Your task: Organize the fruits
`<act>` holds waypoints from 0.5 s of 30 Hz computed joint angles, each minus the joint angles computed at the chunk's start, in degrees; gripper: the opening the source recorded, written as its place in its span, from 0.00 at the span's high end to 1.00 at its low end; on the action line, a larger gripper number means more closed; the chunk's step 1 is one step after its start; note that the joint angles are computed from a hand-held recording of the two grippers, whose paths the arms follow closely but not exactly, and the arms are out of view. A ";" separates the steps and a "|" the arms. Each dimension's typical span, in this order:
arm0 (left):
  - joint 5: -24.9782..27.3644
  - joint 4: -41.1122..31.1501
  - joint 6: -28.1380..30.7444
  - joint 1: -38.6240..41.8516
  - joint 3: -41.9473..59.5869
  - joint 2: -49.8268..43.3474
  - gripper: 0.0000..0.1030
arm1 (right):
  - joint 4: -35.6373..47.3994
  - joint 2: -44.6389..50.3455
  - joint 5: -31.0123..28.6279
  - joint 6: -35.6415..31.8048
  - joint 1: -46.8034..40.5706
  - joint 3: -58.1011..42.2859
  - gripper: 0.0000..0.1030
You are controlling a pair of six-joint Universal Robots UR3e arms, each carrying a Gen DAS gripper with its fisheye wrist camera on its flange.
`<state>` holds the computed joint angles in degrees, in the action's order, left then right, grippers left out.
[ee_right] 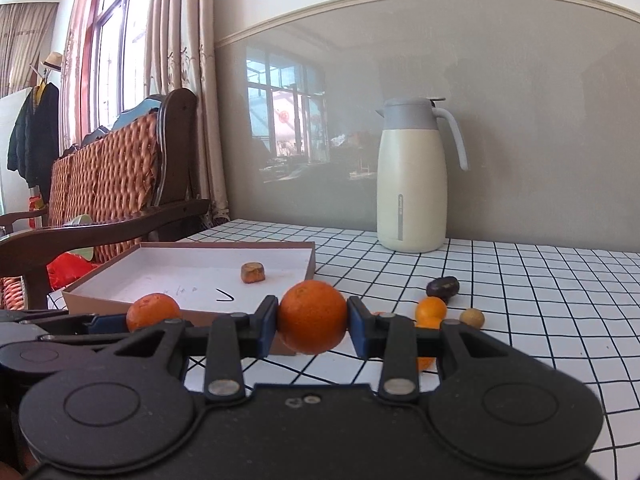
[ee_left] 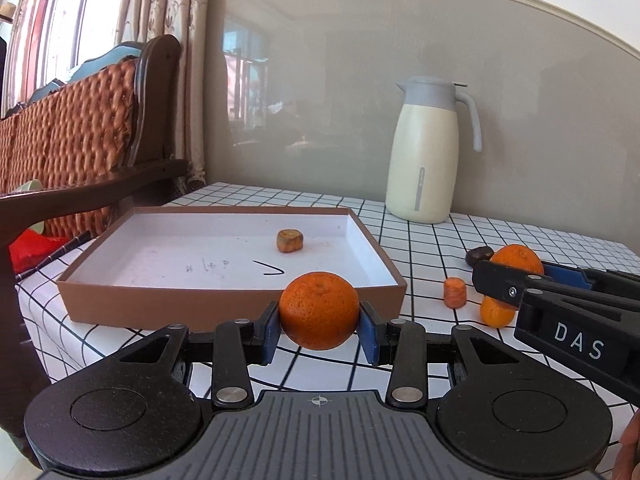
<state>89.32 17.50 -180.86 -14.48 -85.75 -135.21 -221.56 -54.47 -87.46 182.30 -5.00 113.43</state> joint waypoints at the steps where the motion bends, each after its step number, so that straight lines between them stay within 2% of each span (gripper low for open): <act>1: 0.00 0.18 -0.16 0.35 -0.25 0.14 0.60 | -0.13 0.44 -0.06 -0.12 0.39 -0.69 0.72; 15: 3.15 1.65 -2.57 5.86 0.02 0.25 0.60 | 3.63 4.63 -1.54 1.28 3.17 -10.85 0.72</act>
